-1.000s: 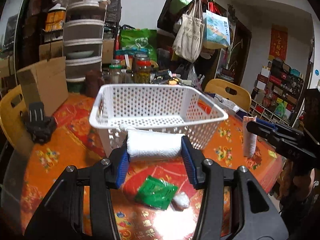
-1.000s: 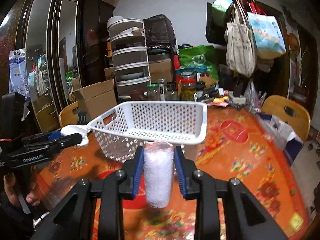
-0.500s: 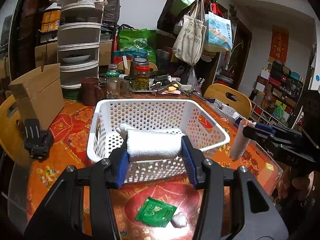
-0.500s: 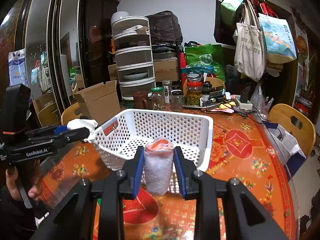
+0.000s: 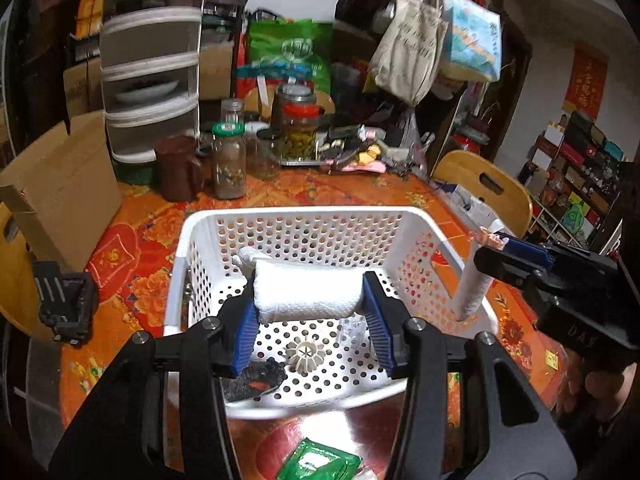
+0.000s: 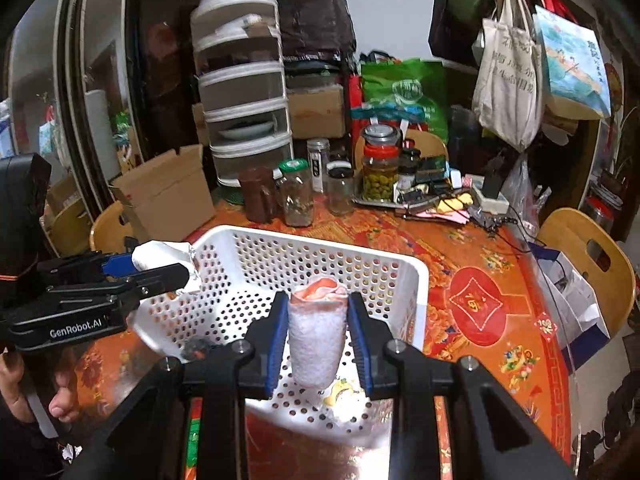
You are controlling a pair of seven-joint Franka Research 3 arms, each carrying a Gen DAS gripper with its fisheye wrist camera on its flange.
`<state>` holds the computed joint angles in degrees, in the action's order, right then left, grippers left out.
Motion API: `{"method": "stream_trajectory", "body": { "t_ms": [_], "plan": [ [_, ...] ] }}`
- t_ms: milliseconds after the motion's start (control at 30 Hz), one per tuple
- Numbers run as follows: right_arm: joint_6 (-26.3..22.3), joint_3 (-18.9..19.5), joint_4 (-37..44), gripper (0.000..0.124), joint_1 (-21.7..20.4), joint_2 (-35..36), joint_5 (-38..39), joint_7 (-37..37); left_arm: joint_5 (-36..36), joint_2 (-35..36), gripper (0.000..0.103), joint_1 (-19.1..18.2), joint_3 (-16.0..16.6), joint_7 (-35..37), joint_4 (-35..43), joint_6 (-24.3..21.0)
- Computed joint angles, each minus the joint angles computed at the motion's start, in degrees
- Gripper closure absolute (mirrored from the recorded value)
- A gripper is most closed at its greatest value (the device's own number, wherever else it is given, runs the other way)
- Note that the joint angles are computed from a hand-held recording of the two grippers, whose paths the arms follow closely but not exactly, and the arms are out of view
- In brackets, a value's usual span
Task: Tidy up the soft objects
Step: 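Lift the white towel and pink sock and carry both over the basket, then open both grippers to drop the towel and sock into the basket, then move both grippers to the green packet and white cloth bundle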
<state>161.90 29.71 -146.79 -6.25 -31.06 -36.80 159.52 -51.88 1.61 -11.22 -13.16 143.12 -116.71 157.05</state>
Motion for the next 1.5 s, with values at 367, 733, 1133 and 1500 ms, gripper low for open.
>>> {"method": "stream_trajectory", "body": {
  "t_ms": [367,733,1133,1500],
  "plan": [
    [-8.27,-9.5,8.01,0.095,7.17,15.91,2.42,-6.42,33.42,15.34,0.058,-1.29,-0.16,-29.71,12.76,-3.79],
    [-12.12,-17.57,12.1,0.095,15.37,22.92,2.96,-9.2,42.74,19.63,0.058,2.03,-4.1,-36.48,15.29,-5.46],
    [-11.47,-20.74,11.32,0.063,18.34,21.72,-0.17,-6.58,41.23,18.58,0.026,4.46,-6.74,-34.8,13.49,-3.38],
    [-8.31,-16.46,5.77,0.028,14.69,13.26,-3.98,-0.16,32.07,10.35,0.012,6.27,-8.2,-26.25,5.33,3.25]
  ]
}}
